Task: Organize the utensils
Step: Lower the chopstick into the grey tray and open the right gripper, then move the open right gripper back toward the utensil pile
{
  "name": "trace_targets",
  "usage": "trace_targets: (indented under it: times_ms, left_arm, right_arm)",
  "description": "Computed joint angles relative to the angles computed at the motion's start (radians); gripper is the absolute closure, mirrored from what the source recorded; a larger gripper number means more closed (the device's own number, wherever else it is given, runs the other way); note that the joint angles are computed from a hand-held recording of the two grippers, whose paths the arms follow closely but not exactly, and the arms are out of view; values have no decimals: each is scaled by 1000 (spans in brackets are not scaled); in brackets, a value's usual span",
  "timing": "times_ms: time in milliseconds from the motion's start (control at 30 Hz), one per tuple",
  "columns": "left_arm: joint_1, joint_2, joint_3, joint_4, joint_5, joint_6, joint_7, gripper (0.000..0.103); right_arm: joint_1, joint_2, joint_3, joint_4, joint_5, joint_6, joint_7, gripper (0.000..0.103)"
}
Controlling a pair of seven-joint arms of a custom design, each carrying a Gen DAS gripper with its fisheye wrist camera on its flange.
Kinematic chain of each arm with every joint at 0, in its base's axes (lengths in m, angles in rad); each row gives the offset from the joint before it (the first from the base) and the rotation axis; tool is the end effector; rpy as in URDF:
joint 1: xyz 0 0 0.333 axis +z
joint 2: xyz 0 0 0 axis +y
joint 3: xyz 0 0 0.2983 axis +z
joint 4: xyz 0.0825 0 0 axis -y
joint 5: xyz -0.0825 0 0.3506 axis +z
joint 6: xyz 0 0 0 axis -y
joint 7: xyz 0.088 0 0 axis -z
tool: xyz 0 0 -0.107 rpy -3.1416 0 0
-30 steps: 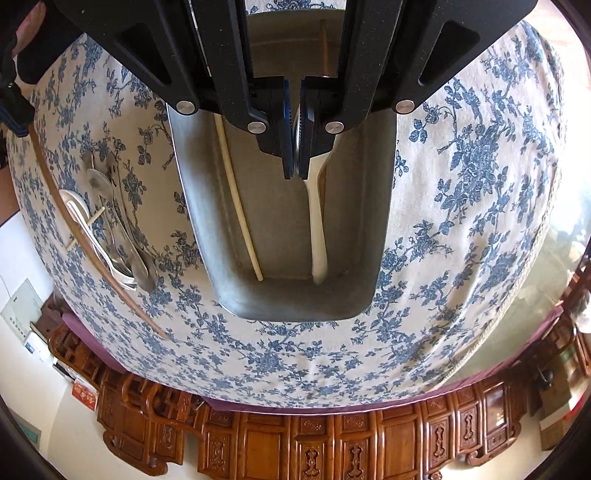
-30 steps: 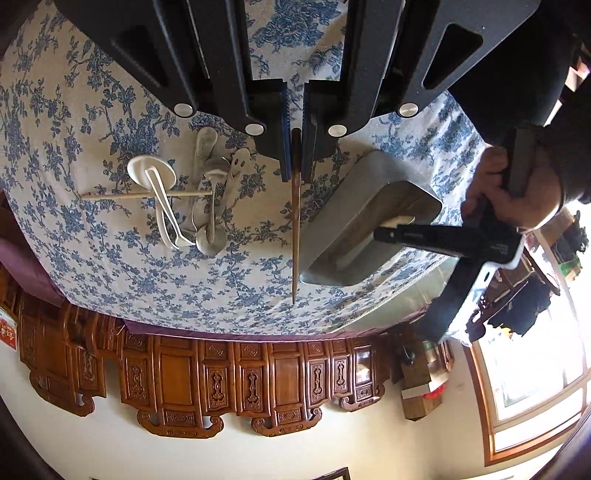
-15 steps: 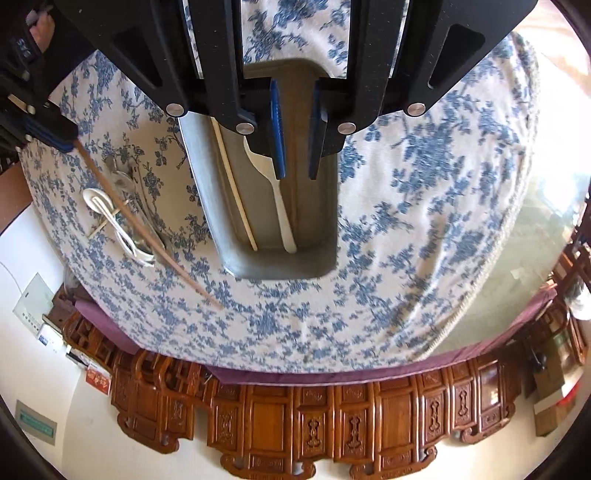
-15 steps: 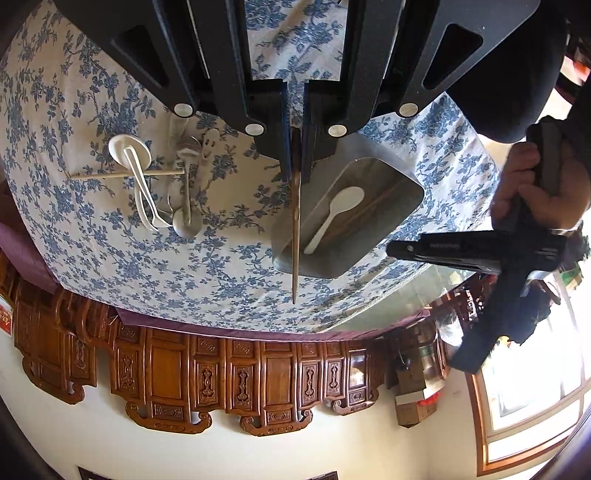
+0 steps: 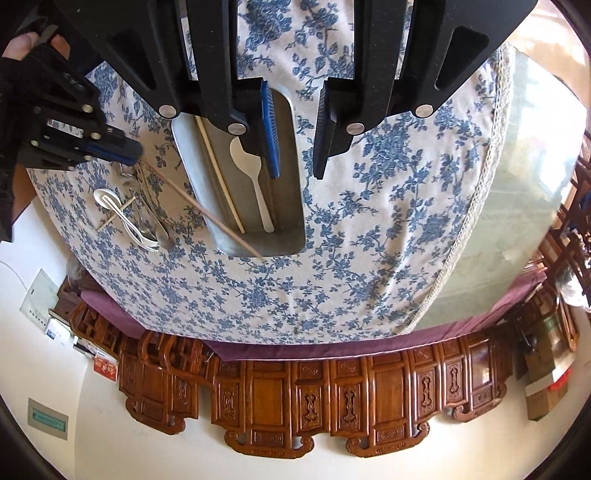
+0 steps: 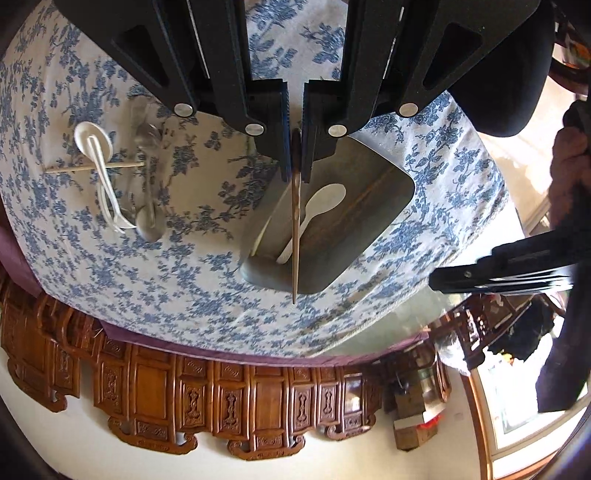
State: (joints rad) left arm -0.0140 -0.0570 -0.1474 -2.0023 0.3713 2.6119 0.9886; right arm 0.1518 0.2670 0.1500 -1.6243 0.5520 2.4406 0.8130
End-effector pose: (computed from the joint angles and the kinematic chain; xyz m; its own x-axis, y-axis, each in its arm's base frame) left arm 0.5480 -0.0990 0.5526 0.1529 -0.9880 0.0197 -0.7420 -0.1280 -0.6580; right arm 0.6211 0.1829 0.5235 0.6827 -0.7223 -0.1106 -0.5960 -0.4629 -0.6562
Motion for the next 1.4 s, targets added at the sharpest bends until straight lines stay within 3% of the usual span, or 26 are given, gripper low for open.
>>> trace_targets:
  times_ms: [533,700,1100,1267,1400]
  left_arm:
    - [38,-61,-5,-109,-65,56,30,86]
    - [40,-61,-10,-114,-71,62,39,86]
    - [24,-59,-24,-117,-72,67,50,86]
    - [13,-52,-41,-104,-36,72,15,66]
    - [-9,-20,-48,-68,-4,50,0,58]
  right_arm:
    - [77,108,9,102,-233,-11,205,97]
    - [46,131,33,136,-185,-58,205,96]
    - [3,68,38,81,-78,-44,81,96]
    - [-25,42,12,72,-50,-54,12,96]
    - [-49,58,-14,105,-61,-63,-18,96]
